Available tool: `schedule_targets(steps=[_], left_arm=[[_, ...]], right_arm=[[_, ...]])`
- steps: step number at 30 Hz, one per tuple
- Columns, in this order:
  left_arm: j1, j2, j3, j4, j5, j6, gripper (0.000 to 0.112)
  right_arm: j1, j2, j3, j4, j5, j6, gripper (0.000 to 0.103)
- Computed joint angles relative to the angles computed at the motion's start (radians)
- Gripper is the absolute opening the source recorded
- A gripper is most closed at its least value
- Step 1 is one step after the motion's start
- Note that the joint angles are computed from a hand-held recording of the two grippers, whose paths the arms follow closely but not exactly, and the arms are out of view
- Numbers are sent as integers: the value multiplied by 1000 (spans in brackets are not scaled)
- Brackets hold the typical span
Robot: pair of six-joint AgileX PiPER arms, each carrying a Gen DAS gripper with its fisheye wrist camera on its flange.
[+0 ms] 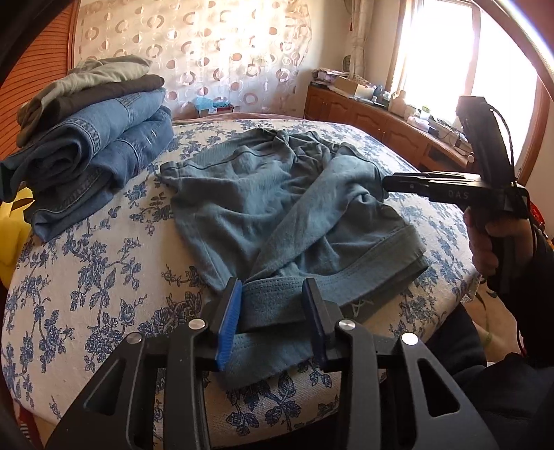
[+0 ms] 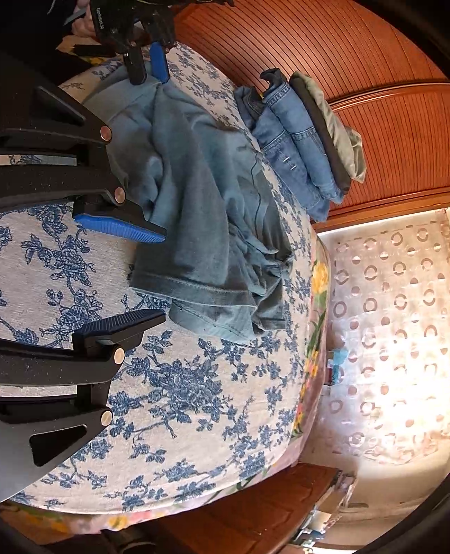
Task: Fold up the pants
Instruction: 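Grasp the shorts' leg hem with the left tool and lift it up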
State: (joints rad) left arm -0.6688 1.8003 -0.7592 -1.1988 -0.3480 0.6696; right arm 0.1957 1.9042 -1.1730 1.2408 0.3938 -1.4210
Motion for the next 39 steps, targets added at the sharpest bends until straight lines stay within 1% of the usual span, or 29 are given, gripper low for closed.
schedule_targets(steps=[2, 5, 7, 8, 9, 10, 11, 12, 14, 18, 22, 28, 32, 36, 39], left_arm=[[0, 1, 3, 12, -1, -16, 38], [1, 7, 4, 25, -5, -30, 38], [3, 13, 4, 38, -6, -45, 38], [5, 14, 4, 42, -6, -50, 38], [4, 15, 5, 38, -10, -49, 38], [4, 15, 5, 40, -10, -52, 38], [4, 15, 5, 39, -11, -51, 38], [4, 15, 5, 39, -11, -51, 38], [1, 13, 7, 39, -15, -52, 38], [-15, -1, 20, 39, -33, -60, 37], [-18, -7, 23, 40, -30, -63, 37], [-24, -14, 25, 42, -31, -64, 35], [-11, -4, 19, 35, -17, -64, 35], [15, 5, 20, 106, 10, -138, 35], [13, 14, 10, 79, 5, -104, 35]], right_arm=[[-11, 13, -12, -38, 19, 32, 42], [-21, 36, -51, -156, 56, 140, 42], [-13, 51, -71, -204, 59, 178, 41], [-9, 51, -73, -204, 53, 172, 35], [-8, 53, -79, -211, 58, 176, 27], [-8, 57, -85, -215, 66, 180, 22], [-11, 60, -92, -211, 75, 179, 11], [-14, 64, -98, -201, 82, 170, 6], [-21, 58, -90, -155, 91, 120, 3], [-42, 2, -18, 9, 89, -45, 3], [-63, -60, 43, 116, 78, -151, 3], [-88, -105, 104, 244, 69, -283, 3], [-89, -119, 118, 278, 59, -313, 2], [-71, -137, 131, 284, 31, -318, 3], [-64, -135, 129, 282, 15, -318, 2]])
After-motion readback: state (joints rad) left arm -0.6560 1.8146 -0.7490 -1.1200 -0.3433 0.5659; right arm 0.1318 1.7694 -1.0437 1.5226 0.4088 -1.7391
